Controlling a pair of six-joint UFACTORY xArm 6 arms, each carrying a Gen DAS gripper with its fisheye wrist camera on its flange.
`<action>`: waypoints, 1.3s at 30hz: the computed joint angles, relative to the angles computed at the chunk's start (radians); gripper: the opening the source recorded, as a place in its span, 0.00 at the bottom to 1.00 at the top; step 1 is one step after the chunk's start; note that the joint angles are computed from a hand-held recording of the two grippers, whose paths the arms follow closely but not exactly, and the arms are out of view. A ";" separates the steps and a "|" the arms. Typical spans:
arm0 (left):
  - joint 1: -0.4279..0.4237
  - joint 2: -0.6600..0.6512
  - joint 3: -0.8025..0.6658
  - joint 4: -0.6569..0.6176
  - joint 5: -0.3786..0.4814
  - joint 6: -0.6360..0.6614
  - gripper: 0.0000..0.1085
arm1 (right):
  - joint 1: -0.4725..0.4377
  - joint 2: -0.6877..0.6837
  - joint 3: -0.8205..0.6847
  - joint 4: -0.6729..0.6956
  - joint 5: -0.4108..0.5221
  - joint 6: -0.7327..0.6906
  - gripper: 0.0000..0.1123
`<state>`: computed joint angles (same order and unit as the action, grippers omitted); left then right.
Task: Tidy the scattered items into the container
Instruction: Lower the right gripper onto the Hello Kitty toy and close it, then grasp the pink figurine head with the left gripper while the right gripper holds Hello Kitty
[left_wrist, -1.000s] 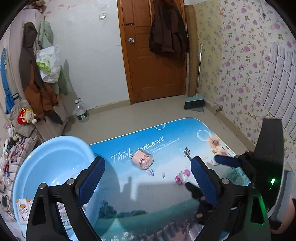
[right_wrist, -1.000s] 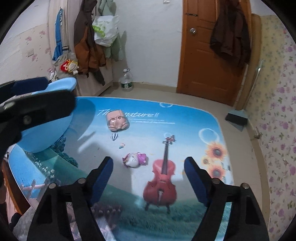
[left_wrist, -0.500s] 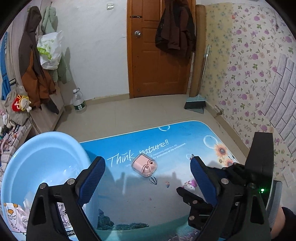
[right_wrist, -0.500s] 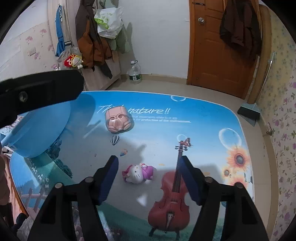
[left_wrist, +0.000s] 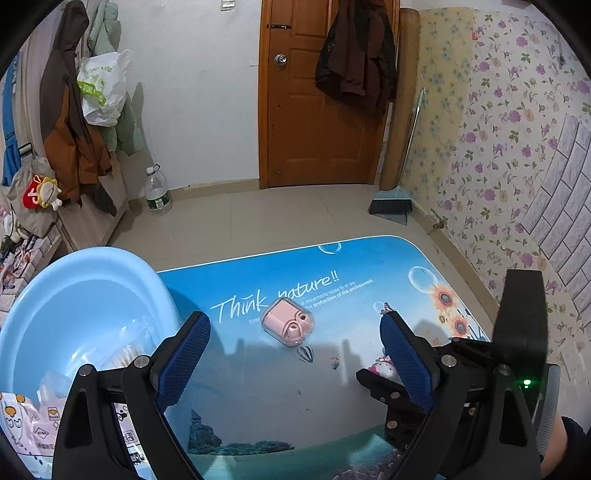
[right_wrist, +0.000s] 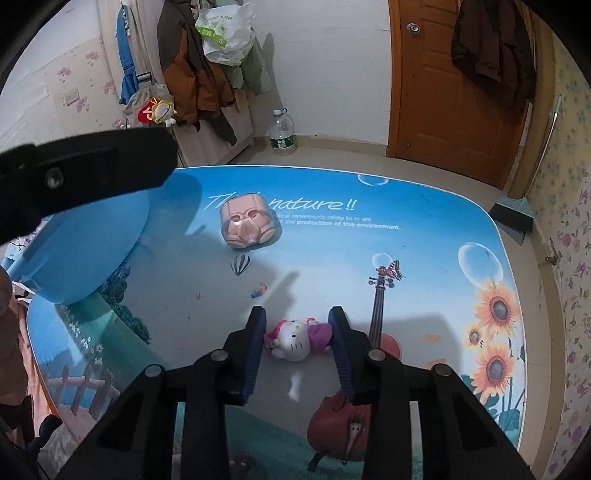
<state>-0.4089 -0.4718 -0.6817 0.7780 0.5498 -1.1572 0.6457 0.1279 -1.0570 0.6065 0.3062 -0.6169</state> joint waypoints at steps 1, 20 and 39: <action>-0.002 0.004 -0.002 -0.005 -0.003 -0.001 0.86 | -0.002 -0.008 0.006 0.009 0.000 -0.006 0.32; -0.045 0.229 -0.115 -0.057 -0.011 -0.053 0.86 | -0.149 -0.140 0.159 -0.024 -0.048 0.080 0.32; 0.009 0.335 -0.140 -0.170 -0.010 -0.002 0.64 | -0.170 -0.157 0.164 0.020 -0.053 0.057 0.32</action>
<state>-0.3998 -0.1368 -0.8219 0.6076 0.5401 -1.1592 0.4760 -0.0290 -0.8928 0.6266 0.2533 -0.5595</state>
